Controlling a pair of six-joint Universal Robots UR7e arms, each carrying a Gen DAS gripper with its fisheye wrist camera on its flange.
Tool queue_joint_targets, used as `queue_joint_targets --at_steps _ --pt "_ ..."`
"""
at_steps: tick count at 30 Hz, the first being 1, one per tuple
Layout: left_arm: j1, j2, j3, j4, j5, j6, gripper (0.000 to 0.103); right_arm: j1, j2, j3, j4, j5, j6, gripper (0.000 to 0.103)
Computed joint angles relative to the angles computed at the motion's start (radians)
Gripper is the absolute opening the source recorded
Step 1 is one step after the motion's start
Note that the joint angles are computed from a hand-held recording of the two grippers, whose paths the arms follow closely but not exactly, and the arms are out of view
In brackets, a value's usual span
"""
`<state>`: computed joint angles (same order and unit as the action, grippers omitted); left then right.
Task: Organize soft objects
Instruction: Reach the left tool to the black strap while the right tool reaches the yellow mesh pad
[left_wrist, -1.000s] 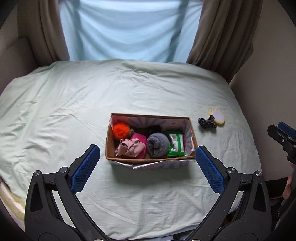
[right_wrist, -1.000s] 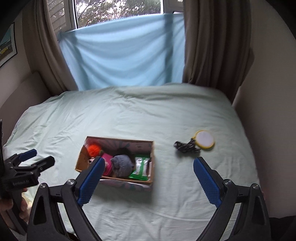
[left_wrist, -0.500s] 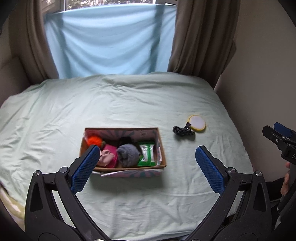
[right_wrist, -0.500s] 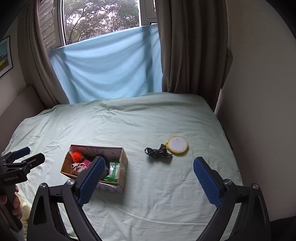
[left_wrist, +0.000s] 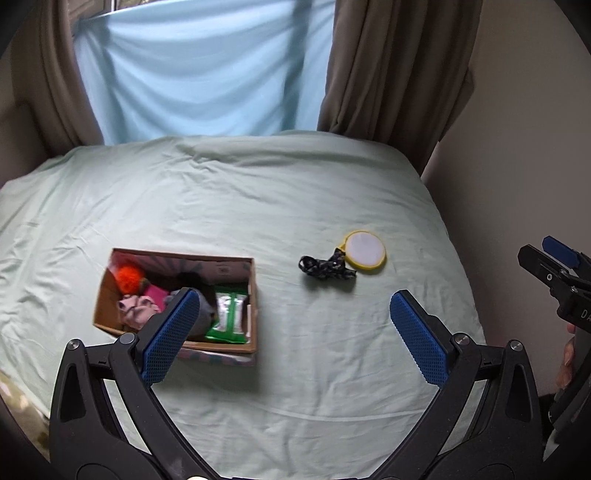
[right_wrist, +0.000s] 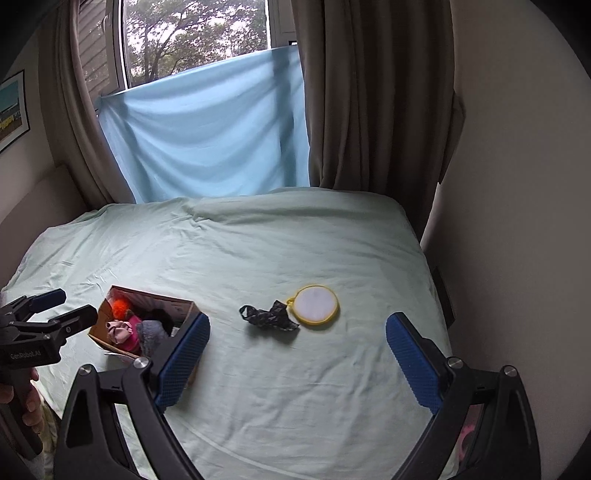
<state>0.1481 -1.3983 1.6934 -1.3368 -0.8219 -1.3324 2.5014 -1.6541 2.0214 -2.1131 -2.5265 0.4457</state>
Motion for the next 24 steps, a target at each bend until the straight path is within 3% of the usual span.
queue_joint_targets --at_steps 6,12,20,24 --pt "0.082 0.087 0.032 -0.165 0.006 0.074 0.103 -0.147 -0.022 0.062 -0.19 0.064 -0.229 0.095" --pt "0.184 0.174 0.093 -0.432 -0.001 0.245 0.103 -0.302 0.007 0.118 -0.402 0.146 -0.422 0.095" --pt "0.326 0.32 0.143 -0.721 -0.014 0.441 0.102 -0.483 0.112 0.161 -0.655 0.229 -0.649 0.095" --pt "0.379 0.381 0.169 -0.837 0.012 0.515 0.101 -0.563 0.188 0.173 -0.771 0.276 -0.735 0.095"
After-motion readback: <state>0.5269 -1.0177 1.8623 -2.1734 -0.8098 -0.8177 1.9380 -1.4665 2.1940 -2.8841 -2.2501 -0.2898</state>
